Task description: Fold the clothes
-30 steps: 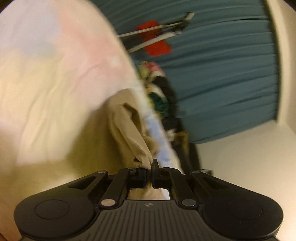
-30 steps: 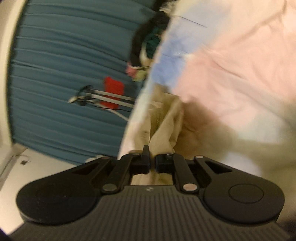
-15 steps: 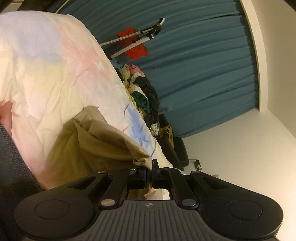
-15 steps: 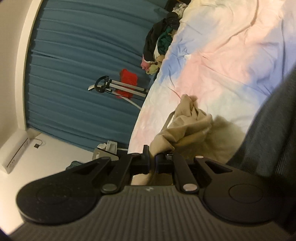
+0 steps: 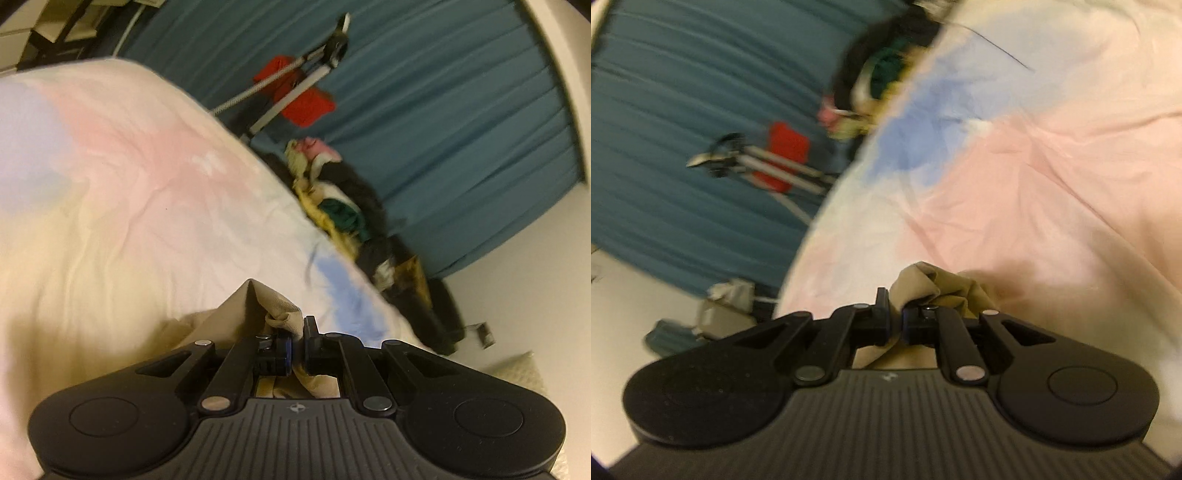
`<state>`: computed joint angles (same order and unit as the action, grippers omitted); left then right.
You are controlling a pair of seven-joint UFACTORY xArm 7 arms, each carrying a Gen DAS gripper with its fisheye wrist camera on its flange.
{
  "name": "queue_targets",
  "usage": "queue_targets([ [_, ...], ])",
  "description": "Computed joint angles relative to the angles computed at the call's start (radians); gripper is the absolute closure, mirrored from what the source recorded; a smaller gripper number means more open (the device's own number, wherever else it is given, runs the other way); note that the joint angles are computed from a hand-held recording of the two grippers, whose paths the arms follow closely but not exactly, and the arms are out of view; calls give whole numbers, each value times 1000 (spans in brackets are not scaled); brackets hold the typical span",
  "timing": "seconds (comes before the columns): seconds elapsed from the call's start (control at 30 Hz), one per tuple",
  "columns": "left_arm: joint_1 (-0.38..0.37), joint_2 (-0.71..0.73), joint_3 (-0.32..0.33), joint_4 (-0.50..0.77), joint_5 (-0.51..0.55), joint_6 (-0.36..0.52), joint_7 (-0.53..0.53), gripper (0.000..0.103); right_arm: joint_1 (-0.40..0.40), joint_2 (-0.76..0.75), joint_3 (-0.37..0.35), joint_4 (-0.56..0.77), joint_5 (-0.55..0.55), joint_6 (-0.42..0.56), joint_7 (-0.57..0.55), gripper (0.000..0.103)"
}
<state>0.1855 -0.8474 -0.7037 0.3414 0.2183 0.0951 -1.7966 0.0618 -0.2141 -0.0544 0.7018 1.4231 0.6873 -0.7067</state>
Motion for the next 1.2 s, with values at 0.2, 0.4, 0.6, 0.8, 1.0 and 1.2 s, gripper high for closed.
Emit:
queue_targets([
  [0.2,155,185,-62,-65,-13,-269,38,92,-32,191,15,71,69,92,-91,78],
  [0.4,102,189,-6,-34,13,-293,228,32,-62,86,22,17,109,213,-204,16],
  [0.6,133,196,-110,41,43,-211,404,22,1,-2,66,-36,127,6,-503,16],
  [0.8,307,312,-298,167,120,-10,404,23,101,161,144,58,146,-302,-690,41],
  [1.0,361,344,-343,198,206,13,332,23,127,151,147,43,194,-341,-786,41],
  [1.2,52,280,-142,174,169,154,325,24,145,-50,134,-87,146,-351,-744,40],
])
